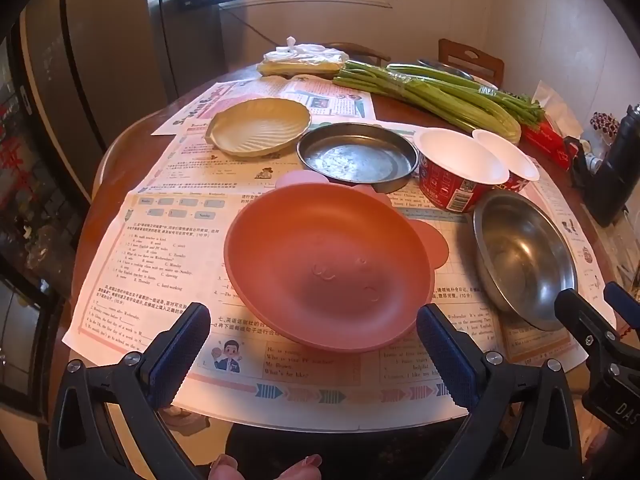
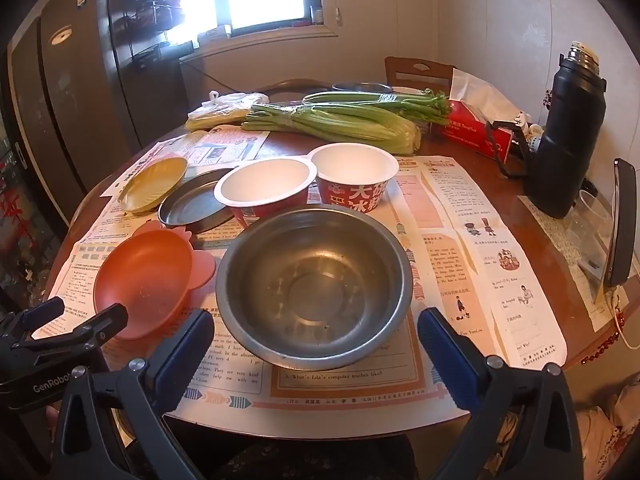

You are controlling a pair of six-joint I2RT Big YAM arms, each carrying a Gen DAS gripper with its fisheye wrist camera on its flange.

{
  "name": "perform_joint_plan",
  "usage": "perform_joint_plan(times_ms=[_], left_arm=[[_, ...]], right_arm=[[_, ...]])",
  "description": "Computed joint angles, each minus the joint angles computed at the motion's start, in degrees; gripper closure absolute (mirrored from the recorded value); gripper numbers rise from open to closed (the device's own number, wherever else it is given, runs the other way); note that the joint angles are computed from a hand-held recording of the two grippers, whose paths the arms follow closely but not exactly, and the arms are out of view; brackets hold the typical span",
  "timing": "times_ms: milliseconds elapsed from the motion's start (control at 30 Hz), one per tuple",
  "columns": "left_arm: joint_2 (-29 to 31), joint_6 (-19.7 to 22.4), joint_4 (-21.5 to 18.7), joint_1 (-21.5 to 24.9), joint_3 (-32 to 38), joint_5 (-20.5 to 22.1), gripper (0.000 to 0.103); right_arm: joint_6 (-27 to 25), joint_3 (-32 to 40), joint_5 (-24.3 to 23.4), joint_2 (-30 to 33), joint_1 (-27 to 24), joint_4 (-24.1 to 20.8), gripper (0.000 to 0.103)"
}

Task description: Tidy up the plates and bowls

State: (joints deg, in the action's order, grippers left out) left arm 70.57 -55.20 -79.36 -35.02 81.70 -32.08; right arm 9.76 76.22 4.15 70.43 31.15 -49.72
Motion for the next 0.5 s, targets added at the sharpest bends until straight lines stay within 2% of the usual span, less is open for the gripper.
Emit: perform_joint_plan(times_ms=[133, 500], left_arm=[[1.5, -0.5, -1.4, -0.6, 0.8, 0.0, 0.000], [0.7, 0.0, 0.0, -0.5, 0.1, 0.2, 0.000]], right_arm=[[0.0, -0.7, -0.2, -0.3, -0.2, 0.8, 0.000], [0.1, 0.2, 1.0, 0.0, 0.9, 0.0, 0.000]])
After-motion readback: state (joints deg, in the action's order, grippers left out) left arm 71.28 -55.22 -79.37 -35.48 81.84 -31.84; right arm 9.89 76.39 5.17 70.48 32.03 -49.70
